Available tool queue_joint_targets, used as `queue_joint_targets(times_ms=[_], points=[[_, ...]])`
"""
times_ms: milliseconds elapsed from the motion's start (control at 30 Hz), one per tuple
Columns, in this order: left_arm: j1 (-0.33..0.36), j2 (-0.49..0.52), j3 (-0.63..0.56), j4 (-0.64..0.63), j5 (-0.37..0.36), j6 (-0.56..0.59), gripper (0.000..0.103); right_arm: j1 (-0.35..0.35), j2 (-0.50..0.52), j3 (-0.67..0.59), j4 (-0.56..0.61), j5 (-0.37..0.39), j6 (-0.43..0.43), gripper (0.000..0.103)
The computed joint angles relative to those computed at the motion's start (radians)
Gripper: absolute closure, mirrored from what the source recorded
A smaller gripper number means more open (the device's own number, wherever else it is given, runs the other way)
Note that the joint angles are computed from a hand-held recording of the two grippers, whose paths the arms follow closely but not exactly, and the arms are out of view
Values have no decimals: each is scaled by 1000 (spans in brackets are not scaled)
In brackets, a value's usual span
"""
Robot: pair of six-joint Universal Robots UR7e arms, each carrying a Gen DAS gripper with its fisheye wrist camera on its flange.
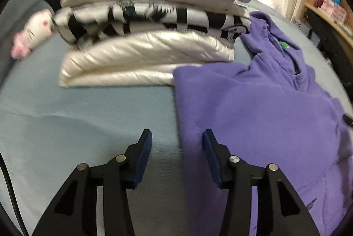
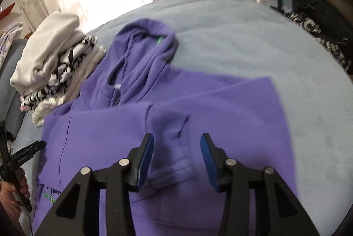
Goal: Fold large clothes
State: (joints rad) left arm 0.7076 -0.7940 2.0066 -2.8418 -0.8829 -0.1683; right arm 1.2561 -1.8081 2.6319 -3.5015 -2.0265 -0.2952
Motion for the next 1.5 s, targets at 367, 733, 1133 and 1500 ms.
queue_joint_targets(times_ms=[367, 733, 1133, 1500], points=[[-72, 62, -58, 34, -86, -125, 57, -238, -219, 7, 320, 335, 150, 59], [-84, 143, -46, -4, -44, -133, 57, -310, -226, 44, 358, 449, 106, 87], [-89, 122, -37, 30, -19, -124, 55, 40, 16, 39, 59, -146, 118, 79], [-103, 158, -117, 47, -37, -167, 55, 185, 269, -78, -27, -45, 68, 78]])
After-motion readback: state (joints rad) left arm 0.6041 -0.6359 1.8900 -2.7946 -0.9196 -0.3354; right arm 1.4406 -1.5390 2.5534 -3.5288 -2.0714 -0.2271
